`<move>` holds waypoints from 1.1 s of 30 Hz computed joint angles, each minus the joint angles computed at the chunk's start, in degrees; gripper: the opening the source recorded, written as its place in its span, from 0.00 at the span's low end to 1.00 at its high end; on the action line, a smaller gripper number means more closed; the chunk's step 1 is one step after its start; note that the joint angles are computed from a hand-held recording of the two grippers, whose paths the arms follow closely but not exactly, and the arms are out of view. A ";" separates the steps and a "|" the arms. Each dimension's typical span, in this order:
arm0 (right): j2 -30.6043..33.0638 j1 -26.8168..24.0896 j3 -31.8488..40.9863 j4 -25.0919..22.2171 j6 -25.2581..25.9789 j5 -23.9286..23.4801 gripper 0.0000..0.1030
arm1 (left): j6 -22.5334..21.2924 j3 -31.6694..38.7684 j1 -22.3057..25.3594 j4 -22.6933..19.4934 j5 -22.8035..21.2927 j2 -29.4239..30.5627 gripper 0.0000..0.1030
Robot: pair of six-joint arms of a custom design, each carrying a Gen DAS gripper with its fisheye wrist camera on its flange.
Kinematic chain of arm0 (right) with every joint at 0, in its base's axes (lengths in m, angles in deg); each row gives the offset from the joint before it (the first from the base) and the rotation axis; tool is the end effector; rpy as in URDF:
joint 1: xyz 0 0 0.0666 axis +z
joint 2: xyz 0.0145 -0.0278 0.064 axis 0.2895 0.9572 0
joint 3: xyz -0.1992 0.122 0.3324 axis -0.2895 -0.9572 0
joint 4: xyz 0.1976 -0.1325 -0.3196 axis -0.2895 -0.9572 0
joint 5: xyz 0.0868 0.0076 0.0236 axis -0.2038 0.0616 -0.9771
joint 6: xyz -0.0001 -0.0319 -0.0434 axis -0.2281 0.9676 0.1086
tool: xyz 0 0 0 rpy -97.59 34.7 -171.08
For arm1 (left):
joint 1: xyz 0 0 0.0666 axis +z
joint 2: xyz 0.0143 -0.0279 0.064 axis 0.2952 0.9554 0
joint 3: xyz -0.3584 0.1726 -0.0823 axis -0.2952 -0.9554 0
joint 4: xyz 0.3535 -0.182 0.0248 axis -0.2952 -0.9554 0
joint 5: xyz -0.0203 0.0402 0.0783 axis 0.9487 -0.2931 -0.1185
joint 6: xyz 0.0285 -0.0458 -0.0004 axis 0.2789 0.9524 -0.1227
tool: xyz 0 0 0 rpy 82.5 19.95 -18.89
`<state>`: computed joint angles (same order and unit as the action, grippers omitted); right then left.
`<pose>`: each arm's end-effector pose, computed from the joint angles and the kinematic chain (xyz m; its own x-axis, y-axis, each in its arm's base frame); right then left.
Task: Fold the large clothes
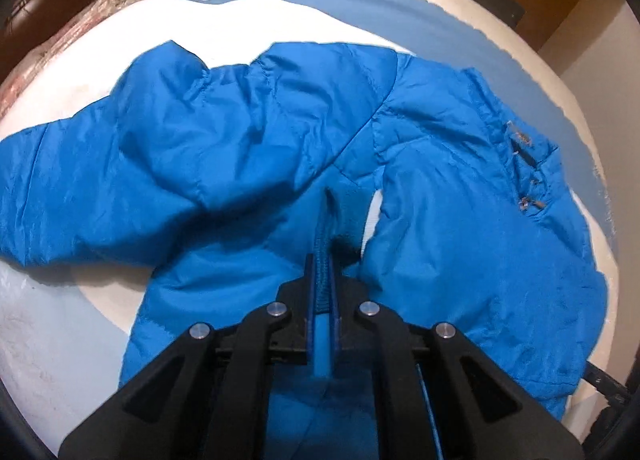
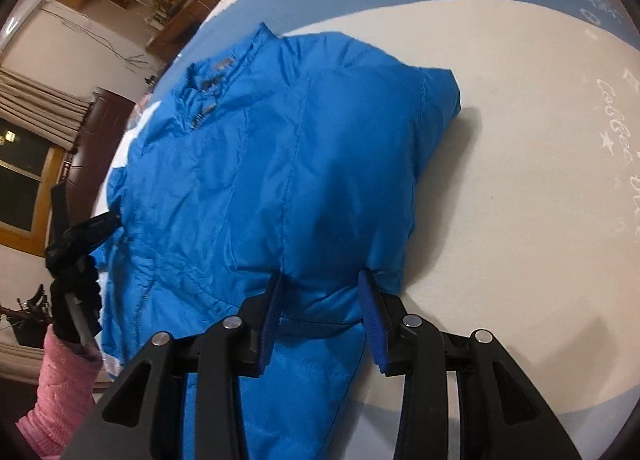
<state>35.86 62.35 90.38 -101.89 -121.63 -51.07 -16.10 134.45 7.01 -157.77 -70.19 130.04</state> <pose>0.3409 0.3391 0.4378 -0.7732 0.5899 -0.2329 0.4443 0.7658 0.4649 0.6257 -0.1205 0.4371 -0.9126 0.2129 -0.3491 0.2913 0.9376 -0.1898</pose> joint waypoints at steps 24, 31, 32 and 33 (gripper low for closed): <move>11.17 1.26 13.32 -8.48 -3.26 2.03 0.37 | -10.73 -1.25 -1.31 -2.28 5.19 -1.39 0.34; 14.42 5.15 25.31 -15.25 -2.78 9.16 0.41 | -13.78 5.01 8.24 -4.80 8.80 -2.48 0.51; 15.24 5.53 26.93 -16.33 -2.80 9.77 0.42 | -14.35 6.14 10.42 -4.91 7.37 -2.07 0.54; 15.95 5.83 28.22 -16.80 -2.86 10.11 0.43 | -14.42 7.74 12.52 -5.32 5.77 -1.21 0.58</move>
